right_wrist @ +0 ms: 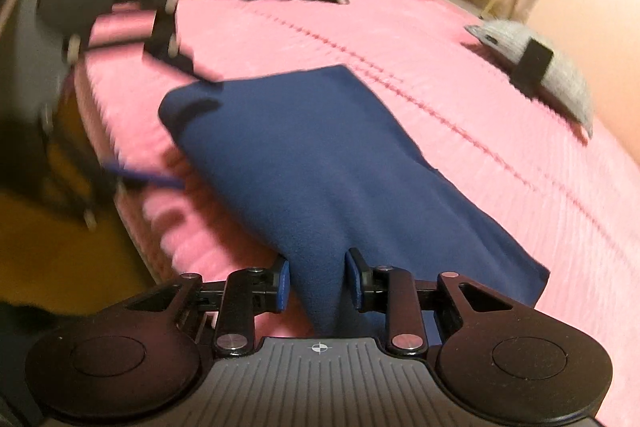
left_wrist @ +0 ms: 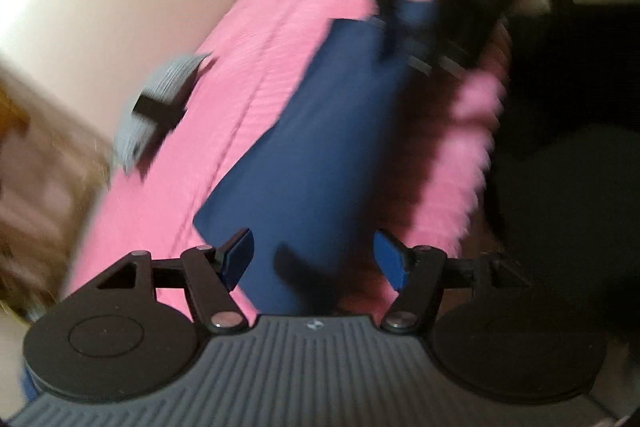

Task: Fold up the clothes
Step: 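Grasp the folded vest ends with both grippers, then lift the folded vest with both grippers and carry it onto the clothes stack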

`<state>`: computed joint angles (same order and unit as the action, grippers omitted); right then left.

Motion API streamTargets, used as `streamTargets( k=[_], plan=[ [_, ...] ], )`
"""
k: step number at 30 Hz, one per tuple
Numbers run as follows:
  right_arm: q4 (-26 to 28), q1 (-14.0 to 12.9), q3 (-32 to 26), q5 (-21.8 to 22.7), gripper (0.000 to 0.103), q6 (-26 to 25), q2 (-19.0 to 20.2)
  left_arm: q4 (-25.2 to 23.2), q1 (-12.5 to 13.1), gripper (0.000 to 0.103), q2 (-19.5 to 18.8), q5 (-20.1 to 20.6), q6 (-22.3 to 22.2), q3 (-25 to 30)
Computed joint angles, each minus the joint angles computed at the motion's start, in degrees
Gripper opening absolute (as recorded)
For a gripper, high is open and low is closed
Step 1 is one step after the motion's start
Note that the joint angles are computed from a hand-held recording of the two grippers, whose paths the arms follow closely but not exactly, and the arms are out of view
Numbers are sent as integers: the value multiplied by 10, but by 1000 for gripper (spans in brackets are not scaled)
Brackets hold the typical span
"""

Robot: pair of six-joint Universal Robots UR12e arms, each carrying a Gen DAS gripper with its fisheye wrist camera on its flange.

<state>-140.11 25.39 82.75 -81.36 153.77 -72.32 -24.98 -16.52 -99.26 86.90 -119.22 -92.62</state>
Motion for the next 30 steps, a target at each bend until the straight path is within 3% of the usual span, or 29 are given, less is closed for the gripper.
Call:
streamTargets(
  k=[4, 5, 8, 10, 17, 19, 20, 22, 25, 30],
  plan=[
    [3, -1, -2, 5, 28, -2, -3, 50, -19, 60, -28, 60, 72, 4],
    [-4, 0, 4, 2, 28, -10, -5, 58, -23, 50, -35, 75, 82, 8],
    [-51, 2, 35, -6, 31, -47, -16, 31, -23, 36, -43, 82, 86, 23],
    [-99, 6, 65, -25, 63, -76, -24, 19, -19, 33, -40, 73, 77, 26],
    [-234, 26, 137, -137, 65, -215, -32, -90, 3, 31, -38, 10, -47, 69],
    [-269, 24, 142, -153, 65, -250, -25, -117, 6, 31, -40, 0, -64, 84],
    [-284, 22, 144, -157, 64, -271, -21, -129, 7, 31, -42, -2, -68, 90],
    [-294, 13, 145, -150, 38, -300, -15, -150, 4, 31, -46, 4, -66, 102],
    [-273, -6, 140, -111, 20, -301, -15, -175, -3, 32, -52, 24, -54, 116],
    [-182, -35, 114, -23, 16, -264, -29, -250, -24, 30, -65, 85, -22, 156]
  ],
)
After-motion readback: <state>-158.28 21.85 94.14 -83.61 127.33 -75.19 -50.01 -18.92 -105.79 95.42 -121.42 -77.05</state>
